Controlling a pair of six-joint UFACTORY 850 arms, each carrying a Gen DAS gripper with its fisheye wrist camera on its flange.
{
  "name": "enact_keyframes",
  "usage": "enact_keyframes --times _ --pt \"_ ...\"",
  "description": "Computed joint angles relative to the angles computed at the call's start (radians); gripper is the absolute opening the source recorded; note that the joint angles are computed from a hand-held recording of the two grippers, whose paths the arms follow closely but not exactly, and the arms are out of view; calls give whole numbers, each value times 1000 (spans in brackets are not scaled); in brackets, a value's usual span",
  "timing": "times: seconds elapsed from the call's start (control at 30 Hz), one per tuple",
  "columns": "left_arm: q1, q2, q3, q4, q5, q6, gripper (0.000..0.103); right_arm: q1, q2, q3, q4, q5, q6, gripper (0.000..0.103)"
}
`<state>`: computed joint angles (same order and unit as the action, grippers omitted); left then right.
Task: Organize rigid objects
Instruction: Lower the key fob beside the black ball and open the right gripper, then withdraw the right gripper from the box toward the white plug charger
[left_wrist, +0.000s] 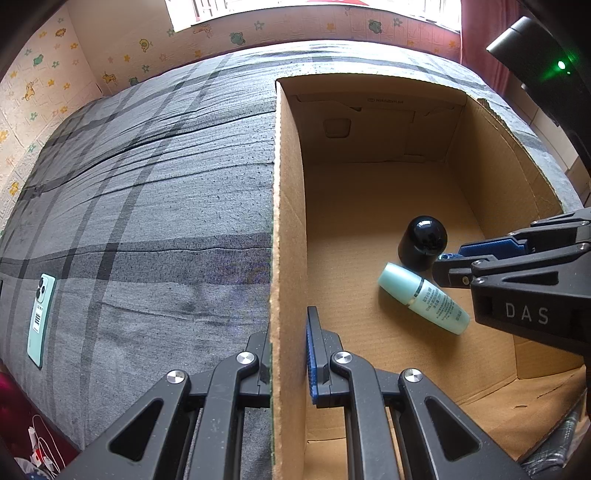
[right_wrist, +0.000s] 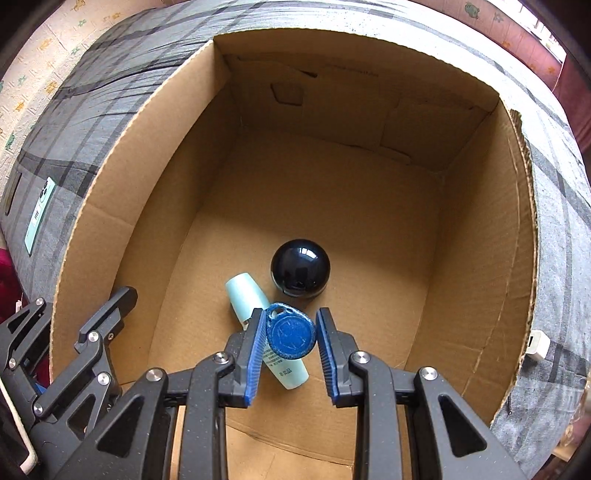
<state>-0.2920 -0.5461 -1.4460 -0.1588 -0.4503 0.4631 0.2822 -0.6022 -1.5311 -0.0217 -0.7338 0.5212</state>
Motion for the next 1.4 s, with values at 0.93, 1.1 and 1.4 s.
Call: enact_keyframes --times 0.93,1.1,1.4 --pt "0 0 1 7 2 -5 12 33 169 120 -209 88 202 83" --pt "0 0 2 11 3 -6 12 46 210 146 -314 105 283 98" --pt "0 0 2 9 3 -4 12 23 296 218 -391 127 367 103"
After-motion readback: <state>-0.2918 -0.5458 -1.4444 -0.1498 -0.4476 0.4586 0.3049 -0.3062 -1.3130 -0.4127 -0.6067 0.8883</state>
